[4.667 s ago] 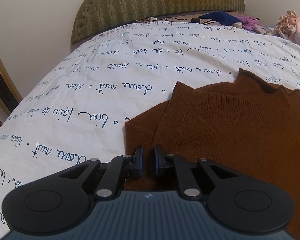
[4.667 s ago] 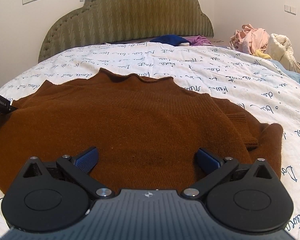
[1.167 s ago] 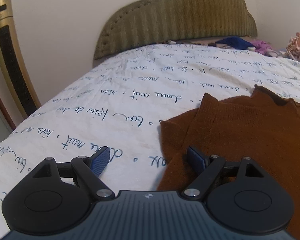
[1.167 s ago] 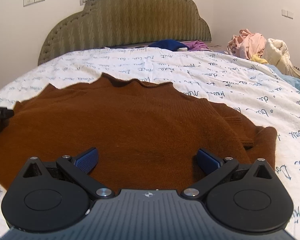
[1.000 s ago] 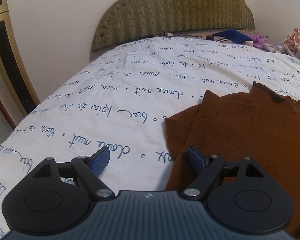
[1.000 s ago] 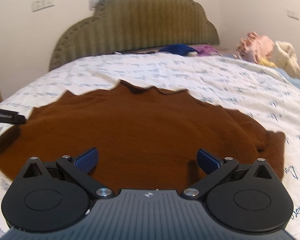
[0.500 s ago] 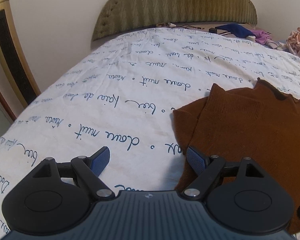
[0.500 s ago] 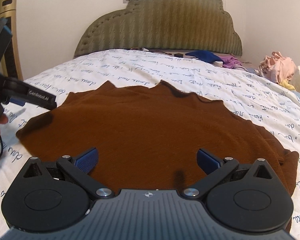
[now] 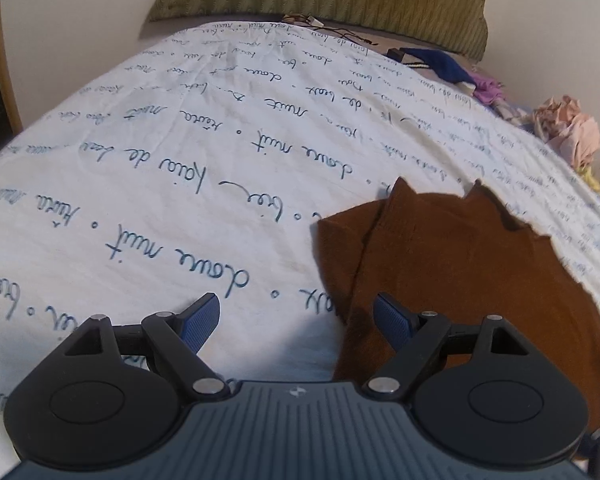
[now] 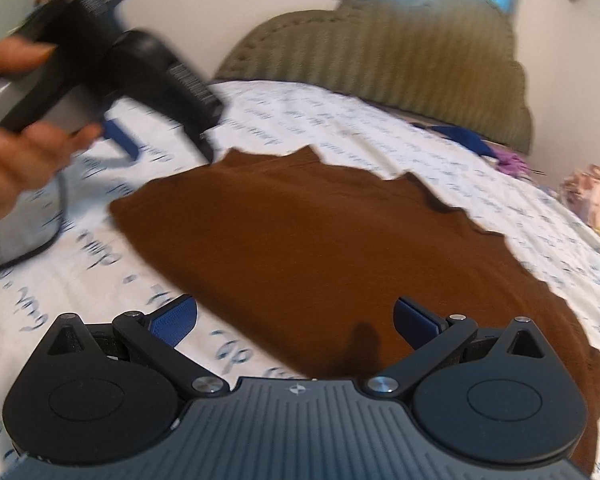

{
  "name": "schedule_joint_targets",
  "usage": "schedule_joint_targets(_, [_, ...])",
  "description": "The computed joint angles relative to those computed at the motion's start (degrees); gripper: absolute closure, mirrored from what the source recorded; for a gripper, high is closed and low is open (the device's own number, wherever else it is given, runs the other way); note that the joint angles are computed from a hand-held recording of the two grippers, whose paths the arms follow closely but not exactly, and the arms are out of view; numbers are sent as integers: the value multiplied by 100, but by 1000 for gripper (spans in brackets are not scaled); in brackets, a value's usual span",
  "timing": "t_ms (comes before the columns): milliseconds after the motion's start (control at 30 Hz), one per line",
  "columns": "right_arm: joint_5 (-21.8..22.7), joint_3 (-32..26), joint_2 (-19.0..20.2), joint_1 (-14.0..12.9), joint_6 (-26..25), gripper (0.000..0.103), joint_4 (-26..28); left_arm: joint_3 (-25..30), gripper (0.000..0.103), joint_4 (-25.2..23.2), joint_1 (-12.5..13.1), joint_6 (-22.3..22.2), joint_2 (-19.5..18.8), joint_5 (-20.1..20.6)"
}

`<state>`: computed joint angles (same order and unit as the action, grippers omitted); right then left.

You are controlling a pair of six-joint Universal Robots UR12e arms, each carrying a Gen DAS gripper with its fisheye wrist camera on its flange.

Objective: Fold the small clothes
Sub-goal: 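Close both tools side by side on the folded sweater edge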

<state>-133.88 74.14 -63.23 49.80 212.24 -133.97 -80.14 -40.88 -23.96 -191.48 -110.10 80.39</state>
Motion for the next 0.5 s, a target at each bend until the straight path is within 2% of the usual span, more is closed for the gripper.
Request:
schedule_joint_targets(100, [-43, -134, 79, 40, -228, 0, 233, 127, 18, -145, 118, 22, -92, -626])
schedule_joint_targets(233, [-579, -395, 301, 149, -629, 0, 561, 450, 18, -673, 273, 83, -326, -1590])
schedule_joint_targets(333, [-1012, -572, 486, 219, -915, 0, 644, 666, 18, -998, 351, 35, -512, -2109])
schedule_joint_targets(400, [-1266, -677, 604, 249, -1126, 0, 661, 762, 17, -1090, 404, -91, -626, -2414])
schedule_joint_targets(500, [-1446, -822, 737, 249, -1238, 1, 683, 840, 13, -1034, 509, -302, -787, -3097])
